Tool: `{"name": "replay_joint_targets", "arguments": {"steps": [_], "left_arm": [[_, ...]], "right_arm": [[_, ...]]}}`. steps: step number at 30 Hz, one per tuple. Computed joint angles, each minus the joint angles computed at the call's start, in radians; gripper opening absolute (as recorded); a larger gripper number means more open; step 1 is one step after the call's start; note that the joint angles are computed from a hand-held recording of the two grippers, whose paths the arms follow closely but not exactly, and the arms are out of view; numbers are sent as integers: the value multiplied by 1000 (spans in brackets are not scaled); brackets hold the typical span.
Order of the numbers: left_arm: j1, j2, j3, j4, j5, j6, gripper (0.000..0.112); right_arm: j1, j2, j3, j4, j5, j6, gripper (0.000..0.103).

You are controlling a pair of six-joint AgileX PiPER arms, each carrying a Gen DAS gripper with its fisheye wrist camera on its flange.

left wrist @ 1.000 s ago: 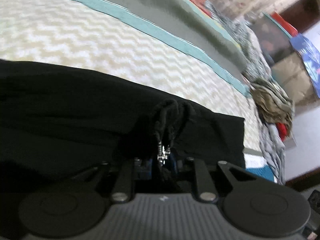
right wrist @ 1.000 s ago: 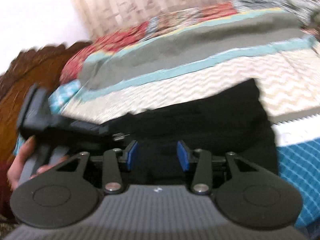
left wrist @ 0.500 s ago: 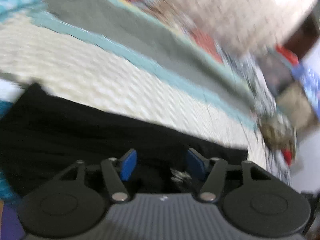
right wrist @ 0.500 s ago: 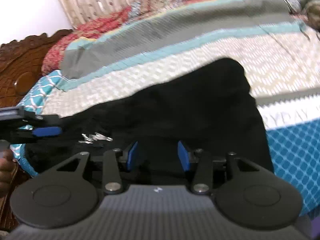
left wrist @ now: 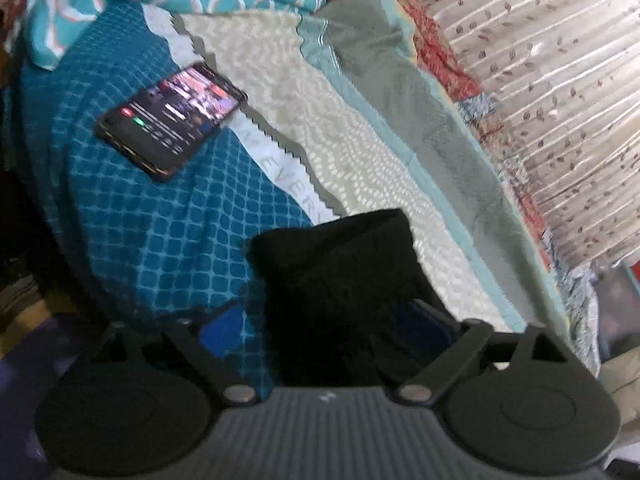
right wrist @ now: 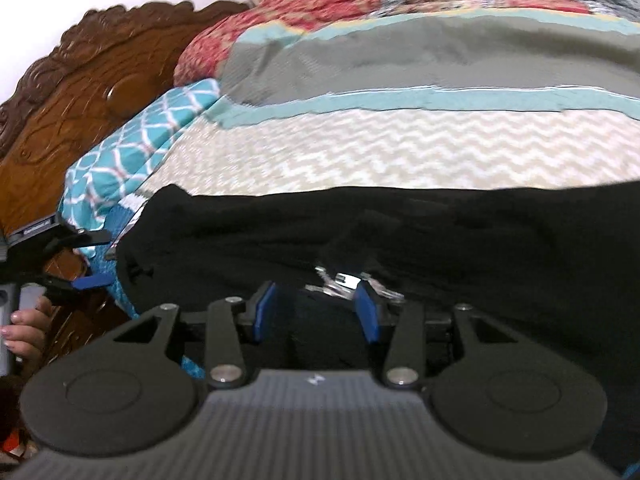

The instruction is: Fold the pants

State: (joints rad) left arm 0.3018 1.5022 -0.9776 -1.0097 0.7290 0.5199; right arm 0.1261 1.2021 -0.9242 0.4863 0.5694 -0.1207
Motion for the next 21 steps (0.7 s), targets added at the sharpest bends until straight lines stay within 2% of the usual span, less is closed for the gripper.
{"name": "replay_joint_targets", "arguments": {"steps": [3,5,6,7,9,11,15,18,21], "left_arm": [[-29,85,-26,-12,-36,17,93],[-32,108,-12,-73,-54,50,92],[-35,102,-1,-94,-74,56,76],[-34,89,15,-129,-80,95,43],[1,69,26,-219,-8,200,31],[26,32,51,-311,58,303,29],[-48,-94,89,-339,32,398,29],[-186,-185,100,-287,-63,411,29],[-403,-246,103,-156,-245,374,29]], "right_arm": [[14,105,-50,-23,14,42,45],[6,176,-76,-31,46,47,41],[10,180,-64,-27,17,48,38],[17,180,-69,-44,12,72,39],[27,182,-100,-87,43,118,40],[12,165,-99,-57,59,94,41],[-75,107,-51,166,92,-48,42],[-161,75,-42,325,153,-142,42],[-289,73,-50,509,264,-206,45]]}}
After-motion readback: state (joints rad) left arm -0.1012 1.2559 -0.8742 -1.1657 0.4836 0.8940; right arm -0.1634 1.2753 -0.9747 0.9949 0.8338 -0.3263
